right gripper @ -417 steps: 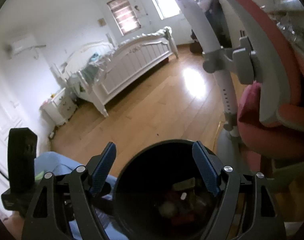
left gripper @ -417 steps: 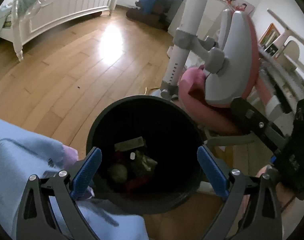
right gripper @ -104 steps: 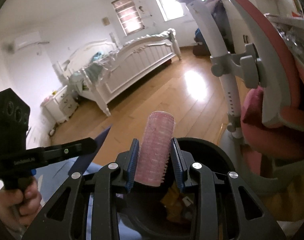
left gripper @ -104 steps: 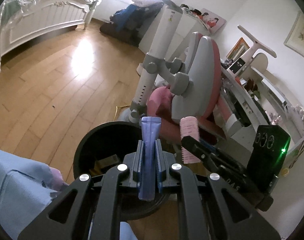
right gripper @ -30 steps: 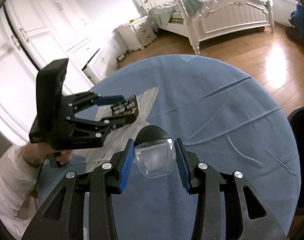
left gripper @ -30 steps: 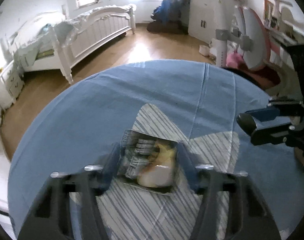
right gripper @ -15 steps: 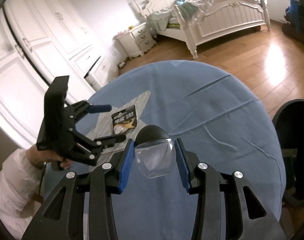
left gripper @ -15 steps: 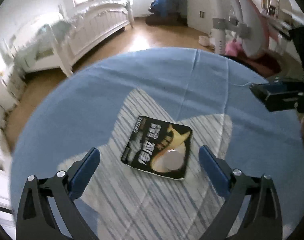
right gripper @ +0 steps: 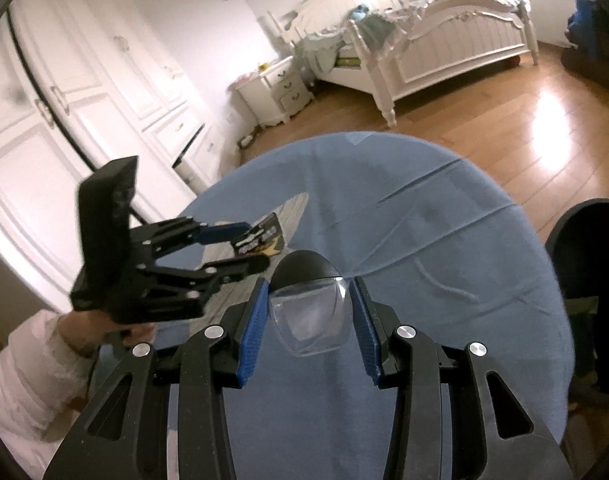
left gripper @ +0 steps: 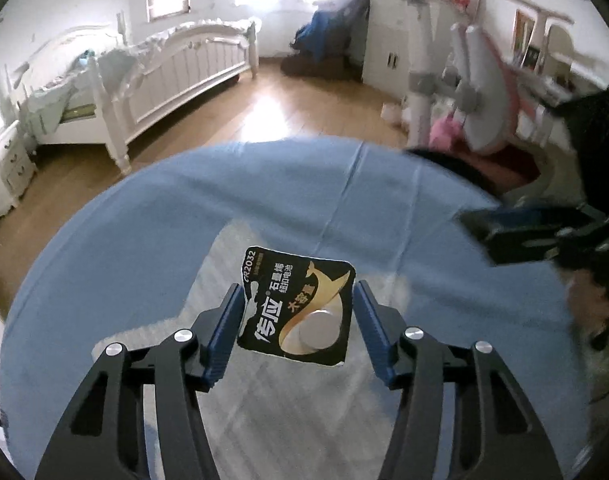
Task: Collect trash
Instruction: 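Carry the clear cup and battery card to the bin and release them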
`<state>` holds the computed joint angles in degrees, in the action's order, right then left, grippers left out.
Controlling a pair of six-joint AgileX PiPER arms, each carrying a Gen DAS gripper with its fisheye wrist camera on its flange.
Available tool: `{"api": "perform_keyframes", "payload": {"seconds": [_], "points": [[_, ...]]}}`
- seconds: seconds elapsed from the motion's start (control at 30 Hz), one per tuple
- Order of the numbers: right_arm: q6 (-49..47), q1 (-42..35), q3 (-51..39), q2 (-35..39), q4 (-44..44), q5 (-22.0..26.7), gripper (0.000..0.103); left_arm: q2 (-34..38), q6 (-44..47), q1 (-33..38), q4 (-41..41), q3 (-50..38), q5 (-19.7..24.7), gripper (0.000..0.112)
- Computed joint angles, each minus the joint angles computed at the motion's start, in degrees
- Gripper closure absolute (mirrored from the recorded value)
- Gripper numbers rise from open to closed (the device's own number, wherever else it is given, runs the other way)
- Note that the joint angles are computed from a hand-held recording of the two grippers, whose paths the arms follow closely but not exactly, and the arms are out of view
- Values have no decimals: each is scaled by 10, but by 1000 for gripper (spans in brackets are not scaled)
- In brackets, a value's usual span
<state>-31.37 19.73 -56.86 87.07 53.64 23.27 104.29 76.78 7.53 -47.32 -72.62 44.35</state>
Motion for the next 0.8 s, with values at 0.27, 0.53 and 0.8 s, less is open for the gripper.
{"api": "perform_keyframes", "payload": {"seconds": [0.27,0.53,0.8], "points": [[-90,-197,44,-103,93,13,62,-8,-127,-131,-61,-84,23,57],[-99,-393,15,-87,41,64,62,160,-309,-278,-30,-312,49,57],[-200,-474,14,-7,100,81,62,306,-419,-323,-1,-499,118,57]]}}
